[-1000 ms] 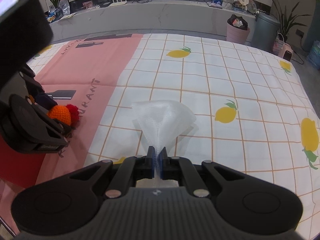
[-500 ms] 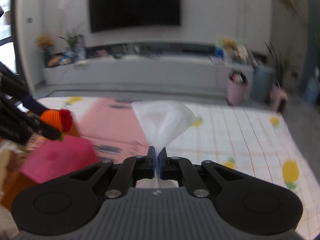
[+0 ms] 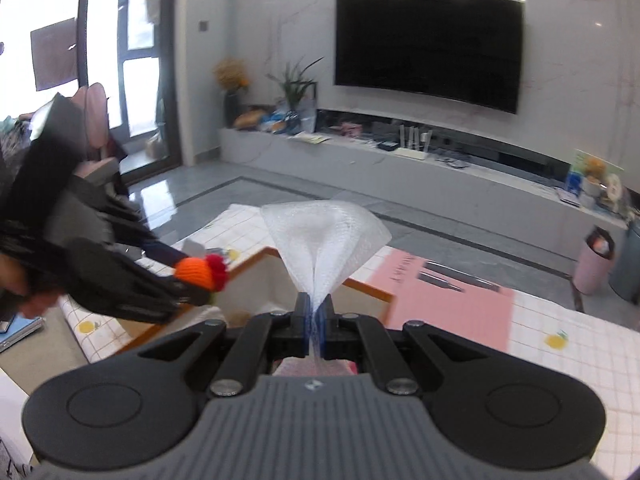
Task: Organize soft objects
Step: 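Lift and carry the mesh bag and persimmon toward the orange box, then lower the mesh bag and persimmon into the box and open both grippers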
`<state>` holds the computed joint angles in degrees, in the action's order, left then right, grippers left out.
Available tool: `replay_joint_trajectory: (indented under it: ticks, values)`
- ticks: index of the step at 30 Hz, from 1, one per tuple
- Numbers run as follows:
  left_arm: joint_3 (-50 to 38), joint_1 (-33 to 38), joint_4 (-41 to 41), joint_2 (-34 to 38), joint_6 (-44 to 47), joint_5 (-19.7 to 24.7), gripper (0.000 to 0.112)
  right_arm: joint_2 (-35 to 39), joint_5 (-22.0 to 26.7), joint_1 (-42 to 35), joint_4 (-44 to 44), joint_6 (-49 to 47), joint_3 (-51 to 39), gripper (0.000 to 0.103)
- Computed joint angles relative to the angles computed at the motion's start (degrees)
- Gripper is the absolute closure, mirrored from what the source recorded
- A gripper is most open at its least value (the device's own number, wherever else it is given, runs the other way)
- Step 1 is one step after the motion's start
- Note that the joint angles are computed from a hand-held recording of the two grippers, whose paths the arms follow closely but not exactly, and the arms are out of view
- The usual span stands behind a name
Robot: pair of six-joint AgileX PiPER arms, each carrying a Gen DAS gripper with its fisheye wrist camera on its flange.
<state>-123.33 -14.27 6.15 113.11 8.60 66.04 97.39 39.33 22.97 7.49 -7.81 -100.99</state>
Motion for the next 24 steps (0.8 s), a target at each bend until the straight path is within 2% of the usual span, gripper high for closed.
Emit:
replay_joint_trajectory:
  ticks: [4, 6, 9, 11, 12, 13, 14, 15, 17, 21, 23, 24]
  values:
    - [-2.79, 3.22, -4.86, 5.26, 2.37, -5.10, 0.068, 4.46, 0.83, 3.05, -3.28, 1.13, -4.74, 0.102]
    - [-5.46, 3.63, -5.79, 8.45, 3.29, -6.03, 0.068, 6.29, 1.24, 3.25, -4.25, 2.29, -6.46, 0.102]
    - [-3.22, 5.60, -8.32, 8.96, 4.27, -8.98, 0.067, 8.66, 2.60, 1.57, -0.03, 1.02, -9.04, 0.102]
    - [-1.14, 6.14, -9.55, 8.72, 5.29, -11.73, 0.061, 9.81, 3.31, 0.78, 0.73, 0.63, -10.32, 0.102]
    - [2.07, 6.33, -10.13, 7.21, 6.32, -13.63, 0.049, 10.59, 3.66, 0.54, 0.26, 0.47, -11.16, 0.102]
    - [3.93, 6.30, -9.94, 6.32, 6.78, -14.95, 0.032, 10.82, 3.80, 0.32, -0.09, 0.03, -11.15, 0.102]
    - [7.04, 6.02, -8.75, 4.69, 6.26, -17.37, 0.025, 11.97, 4.71, 0.11, -0.31, -0.36, -12.65, 0.102]
    - [10.07, 5.84, -7.38, 3.30, 5.38, -20.50, 0.019, 12.92, 5.39, -0.03, -0.45, -0.64, -13.78, 0.102]
    - [15.93, 5.78, -4.59, 0.19, 2.64, -25.84, 0.019, 15.31, 7.52, -0.29, 0.11, -2.23, -16.88, 0.102]
    - [18.46, 7.47, -6.85, -3.06, 0.27, -23.50, 0.019, 23.11, 14.09, 0.04, 0.13, -7.47, -28.36, 0.102]
    - [21.30, 9.17, -10.68, -5.68, 1.90, -23.40, 0.019, 28.61, 17.90, 1.43, -2.61, -10.99, -37.00, 0.102]
    - [22.61, 10.06, -12.76, -6.73, 3.34, -23.98, 0.019, 30.40, 17.73, 2.61, -6.42, -12.53, -38.94, 0.102]
